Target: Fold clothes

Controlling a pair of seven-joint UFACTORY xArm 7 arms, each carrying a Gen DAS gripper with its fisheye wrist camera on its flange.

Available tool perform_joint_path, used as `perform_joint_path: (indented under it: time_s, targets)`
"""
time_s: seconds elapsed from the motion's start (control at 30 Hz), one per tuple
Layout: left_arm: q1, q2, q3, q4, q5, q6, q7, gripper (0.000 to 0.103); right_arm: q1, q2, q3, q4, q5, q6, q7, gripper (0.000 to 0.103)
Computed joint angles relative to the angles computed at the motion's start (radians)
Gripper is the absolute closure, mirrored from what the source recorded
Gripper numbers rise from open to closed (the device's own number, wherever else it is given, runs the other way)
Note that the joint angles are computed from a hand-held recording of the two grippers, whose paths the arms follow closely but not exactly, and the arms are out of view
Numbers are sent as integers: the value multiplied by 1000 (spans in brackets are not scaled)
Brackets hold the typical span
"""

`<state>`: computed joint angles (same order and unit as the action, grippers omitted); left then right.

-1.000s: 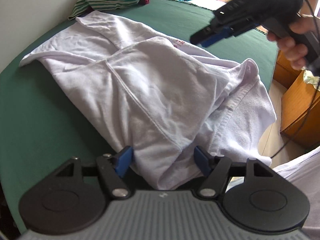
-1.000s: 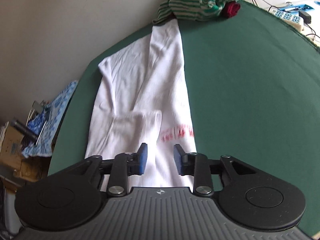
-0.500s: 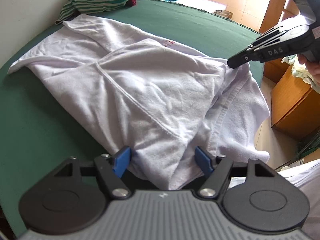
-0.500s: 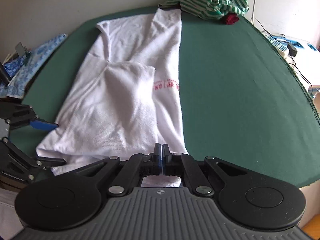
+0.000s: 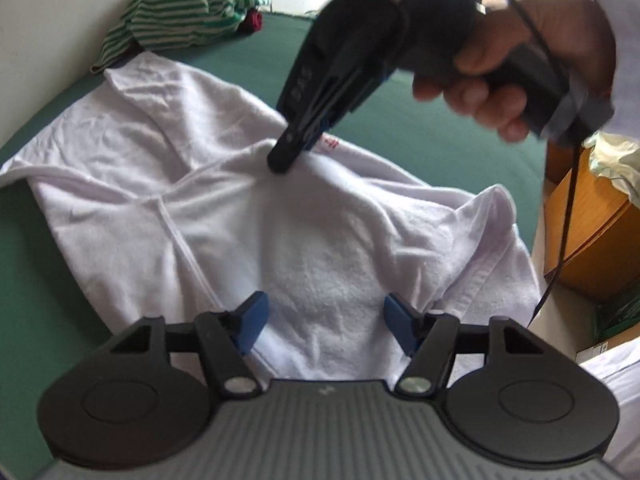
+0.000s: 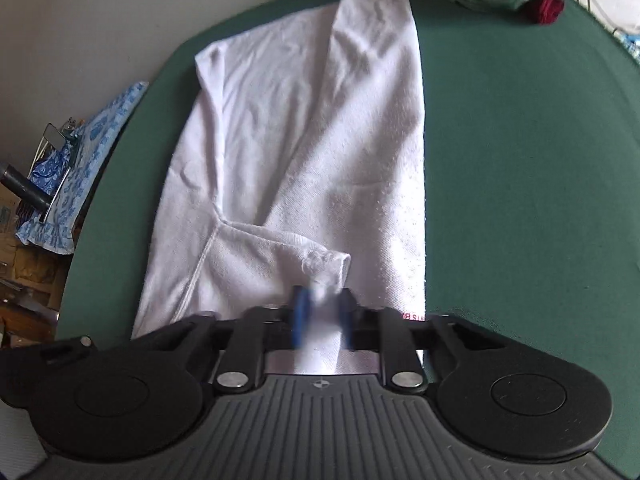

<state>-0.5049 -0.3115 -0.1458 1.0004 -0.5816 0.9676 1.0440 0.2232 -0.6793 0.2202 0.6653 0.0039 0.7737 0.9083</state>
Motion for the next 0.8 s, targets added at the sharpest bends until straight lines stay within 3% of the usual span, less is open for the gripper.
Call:
perform_joint_path:
  time_s: [0.07,0.13,0.17,0.23,0.3,0.4,0.47,0.53,0.63,0.73,0.8]
  targets:
    - [3,-8,-15,-18,19,-17,-34,29,29,41,-56,69,0,78,-117,99]
    - [3,-16,-21,-29,29,-25,-73,27,7,129,-51,212,-91,188,-264,95]
    - [3,-19,-26,-33,37,-32,-94,27,-18,162,-38,261,-124,202,-345,83]
    - [1,-23,-37,-36,59,-49,-140,27,-14,264,-84,357,-137,118,-444,57]
    - [-2,-18,-42,-27,75,-48,-196,29,-21,364,-119,447,-118,12,-561,59]
    - [0,-12,-43,-9,84,-33,-288,29,-37,605,-111,610,-151,-189,-660,58]
    - [5,-13,-50,-5,99,-34,-364,29,-26,780,-105,754,-228,-248,-658,58]
    - [9,-25,-56,-15,114,-44,-439,29,33,951,-134,917,-367,-243,-616,58]
    - [10,-45,-59,-29,130,-53,-539,29,159,1153,-247,1146,-555,-174,-516,64]
    - [2,-48,-53,-32,135,-54,-587,29,185,1282,-284,1314,-539,-99,-487,72]
    - [-3,-42,-52,-27,145,-53,-600,29,186,1336,-304,1389,-475,-65,-504,94]
